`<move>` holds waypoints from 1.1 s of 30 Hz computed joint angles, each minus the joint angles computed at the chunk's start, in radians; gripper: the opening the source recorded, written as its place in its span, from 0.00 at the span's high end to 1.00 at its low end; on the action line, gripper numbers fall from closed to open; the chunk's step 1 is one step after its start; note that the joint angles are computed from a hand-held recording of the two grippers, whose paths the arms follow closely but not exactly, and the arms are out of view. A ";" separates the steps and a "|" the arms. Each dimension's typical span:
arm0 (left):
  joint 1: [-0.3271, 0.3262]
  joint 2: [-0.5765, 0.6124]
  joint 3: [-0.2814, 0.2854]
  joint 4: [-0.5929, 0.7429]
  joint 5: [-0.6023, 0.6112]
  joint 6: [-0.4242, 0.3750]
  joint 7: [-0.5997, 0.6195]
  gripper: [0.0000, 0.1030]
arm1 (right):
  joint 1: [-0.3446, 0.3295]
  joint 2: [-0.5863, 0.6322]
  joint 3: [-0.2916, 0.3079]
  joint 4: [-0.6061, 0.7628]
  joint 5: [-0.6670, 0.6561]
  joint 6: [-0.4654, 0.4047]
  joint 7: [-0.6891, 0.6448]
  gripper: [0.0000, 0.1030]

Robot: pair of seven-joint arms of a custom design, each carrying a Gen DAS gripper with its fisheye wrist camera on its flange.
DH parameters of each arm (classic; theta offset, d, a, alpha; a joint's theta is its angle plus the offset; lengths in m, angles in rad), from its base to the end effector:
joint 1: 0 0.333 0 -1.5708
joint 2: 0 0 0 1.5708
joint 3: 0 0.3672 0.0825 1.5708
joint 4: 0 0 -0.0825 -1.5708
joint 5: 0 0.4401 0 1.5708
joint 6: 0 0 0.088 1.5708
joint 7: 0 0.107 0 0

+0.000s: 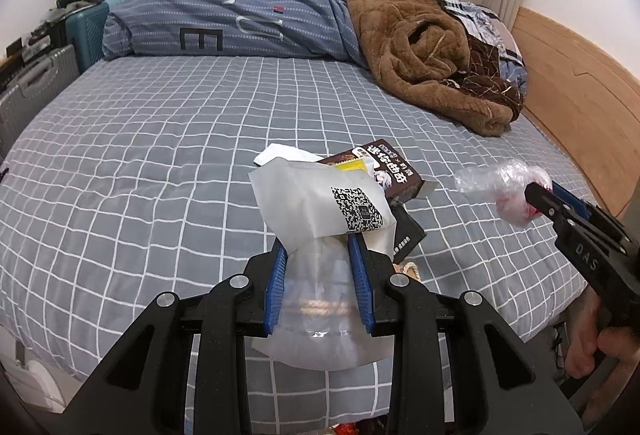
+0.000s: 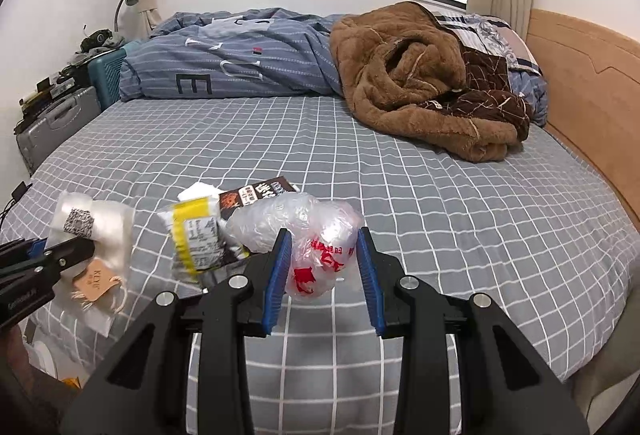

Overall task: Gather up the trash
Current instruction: 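Carry the white bag and clear bag down over the trash bin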

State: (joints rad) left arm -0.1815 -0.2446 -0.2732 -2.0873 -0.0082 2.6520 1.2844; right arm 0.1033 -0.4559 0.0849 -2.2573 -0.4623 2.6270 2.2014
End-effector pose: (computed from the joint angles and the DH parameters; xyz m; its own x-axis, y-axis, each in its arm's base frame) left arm 0.5124 -0.2687 0.6547 -0.2394 -0.9597 0.1473 -0.7072 0.0684 -0.7037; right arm 0.4858 0.1117 0.6671 -0.1302 -0.9915 0.0058 -0.6156 0.0763 -0.7844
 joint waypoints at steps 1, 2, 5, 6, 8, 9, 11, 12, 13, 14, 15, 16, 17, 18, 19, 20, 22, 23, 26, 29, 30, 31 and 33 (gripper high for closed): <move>-0.001 -0.007 0.000 -0.007 -0.001 0.001 -0.001 0.71 | 0.002 -0.008 0.001 -0.006 0.002 -0.003 0.001 0.68; -0.003 -0.015 0.000 -0.014 -0.004 0.000 0.000 0.71 | 0.004 -0.017 0.003 -0.013 0.004 -0.006 0.001 0.68; -0.007 -0.037 0.000 -0.034 -0.015 0.003 0.006 0.71 | 0.013 -0.047 0.007 -0.035 0.011 -0.018 0.000 0.68; -0.007 -0.046 -0.002 -0.042 -0.016 0.002 0.004 0.71 | 0.018 -0.059 0.007 -0.045 0.018 -0.022 -0.001 0.68; -0.007 -0.062 -0.004 -0.055 -0.022 0.004 0.003 0.71 | 0.026 -0.076 0.008 -0.058 0.027 -0.028 -0.005 0.68; -0.006 -0.070 -0.006 -0.060 -0.022 0.004 0.001 0.71 | 0.030 -0.087 0.009 -0.066 0.032 -0.031 -0.006 0.68; -0.004 -0.085 -0.012 -0.073 -0.023 0.003 -0.008 0.72 | 0.043 -0.107 0.007 -0.082 0.049 -0.038 -0.012 0.68; -0.004 -0.093 -0.014 -0.079 -0.024 0.001 -0.009 0.72 | 0.046 -0.116 0.008 -0.089 0.053 -0.039 -0.013 0.68; -0.003 -0.098 -0.016 -0.082 -0.023 -0.002 -0.011 0.72 | 0.049 -0.124 0.009 -0.095 0.058 -0.041 -0.015 0.68; -0.002 -0.104 -0.018 -0.087 -0.022 -0.005 -0.013 0.72 | 0.053 -0.132 0.010 -0.100 0.062 -0.045 -0.017 0.68; -0.004 -0.113 -0.018 -0.094 -0.025 -0.008 -0.013 0.72 | 0.056 -0.143 0.012 -0.108 0.067 -0.048 -0.017 0.68; -0.005 -0.122 -0.018 -0.101 -0.027 -0.011 -0.012 0.72 | 0.060 -0.154 0.013 -0.114 0.071 -0.051 -0.017 0.68; -0.006 -0.131 -0.018 -0.109 -0.031 -0.013 -0.010 0.71 | 0.062 -0.161 0.014 -0.118 0.074 -0.052 -0.018 0.68; -0.011 -0.142 -0.014 -0.120 -0.041 -0.014 -0.006 0.72 | 0.063 -0.173 0.015 -0.124 0.076 -0.054 -0.019 0.68; -0.014 -0.155 -0.011 -0.132 -0.052 -0.020 -0.006 0.71 | 0.064 -0.182 0.017 -0.128 0.076 -0.057 -0.021 0.68; -0.014 -0.163 -0.011 -0.137 -0.057 -0.023 -0.003 0.72 | 0.066 -0.189 0.018 -0.131 0.078 -0.059 -0.022 0.68; -0.011 -0.180 -0.014 -0.148 -0.058 -0.025 0.000 0.72 | 0.070 -0.211 0.022 -0.141 0.083 -0.066 -0.021 0.68; -0.010 -0.192 -0.015 -0.155 -0.060 -0.027 -0.002 0.72 | 0.073 -0.221 0.023 -0.146 0.087 -0.070 -0.020 0.68; -0.009 -0.223 -0.017 -0.169 -0.072 -0.029 -0.005 0.72 | 0.084 -0.258 0.027 -0.166 0.098 -0.084 -0.020 0.68; 0.000 -0.250 -0.029 -0.183 -0.064 -0.036 -0.012 0.72 | 0.096 -0.290 0.033 -0.186 0.109 -0.102 -0.018 0.68; -0.003 -0.260 -0.029 -0.191 -0.068 -0.039 -0.012 0.72 | 0.100 -0.300 0.035 -0.192 0.112 -0.110 -0.018 0.68; -0.008 -0.269 -0.025 -0.199 -0.076 -0.044 -0.009 0.72 | 0.104 -0.309 0.036 -0.199 0.115 -0.117 -0.018 0.68; -0.019 -0.289 -0.022 -0.217 -0.091 -0.052 -0.004 0.72 | 0.112 -0.325 0.038 -0.209 0.121 -0.128 -0.017 0.68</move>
State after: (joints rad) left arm -0.2002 -0.5335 -0.2955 -2.3044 -0.0991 2.6000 1.2802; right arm 0.2153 -0.7809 0.1234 -2.4659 -0.3409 2.4987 2.1846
